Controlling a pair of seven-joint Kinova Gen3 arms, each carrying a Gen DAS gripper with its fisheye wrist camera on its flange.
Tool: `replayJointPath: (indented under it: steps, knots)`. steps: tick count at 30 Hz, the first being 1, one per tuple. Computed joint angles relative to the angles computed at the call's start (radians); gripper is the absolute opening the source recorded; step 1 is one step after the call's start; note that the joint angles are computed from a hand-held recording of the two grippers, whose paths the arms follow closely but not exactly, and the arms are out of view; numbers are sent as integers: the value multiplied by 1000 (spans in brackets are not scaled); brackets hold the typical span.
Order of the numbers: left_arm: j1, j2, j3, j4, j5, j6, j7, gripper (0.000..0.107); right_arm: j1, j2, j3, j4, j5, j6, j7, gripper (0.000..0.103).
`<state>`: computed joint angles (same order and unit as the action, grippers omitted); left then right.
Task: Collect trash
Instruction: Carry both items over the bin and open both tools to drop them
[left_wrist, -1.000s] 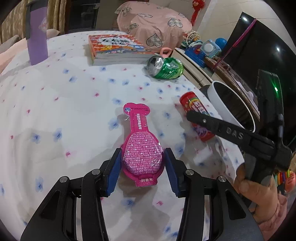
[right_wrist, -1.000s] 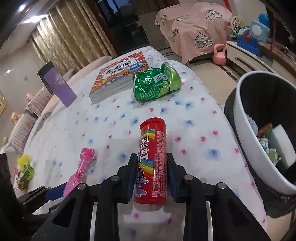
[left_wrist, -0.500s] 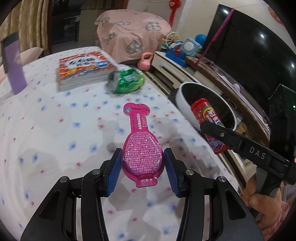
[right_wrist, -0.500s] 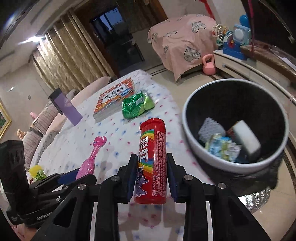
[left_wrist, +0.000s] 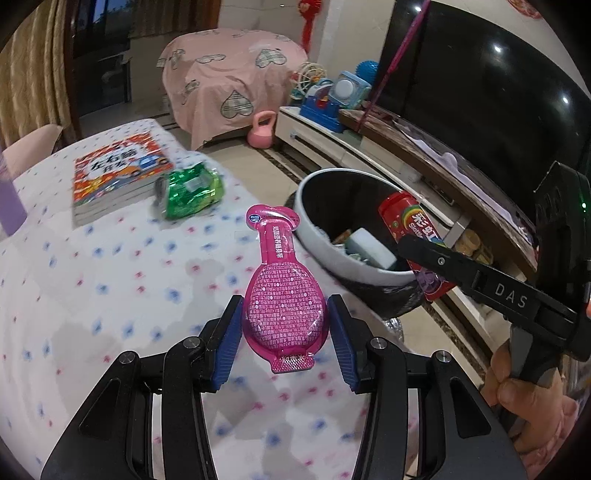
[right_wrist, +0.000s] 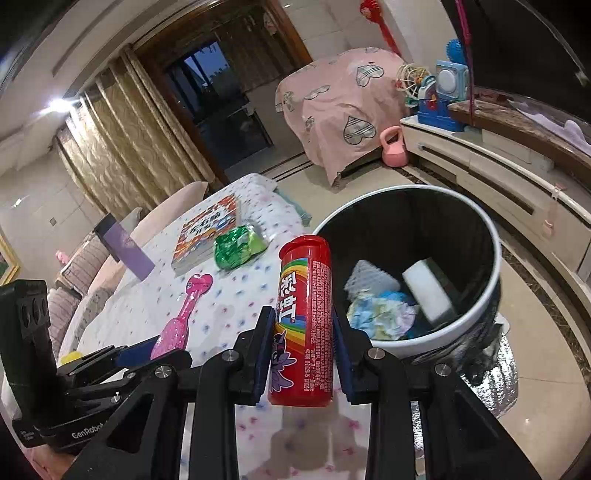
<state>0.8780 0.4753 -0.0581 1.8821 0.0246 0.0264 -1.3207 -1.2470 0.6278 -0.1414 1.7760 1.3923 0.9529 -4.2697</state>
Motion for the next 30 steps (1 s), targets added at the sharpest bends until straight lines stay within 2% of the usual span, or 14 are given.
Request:
replayJointPath:
  steps: [12, 30]
  knots:
    - [89, 61, -45, -151, -65, 90, 47, 45, 31, -50, -34, 119, 44, 35, -116, 31]
    - [107, 147, -18, -332, -195, 194, 139, 45, 115, -91, -81, 199, 74, 28, -145, 31]
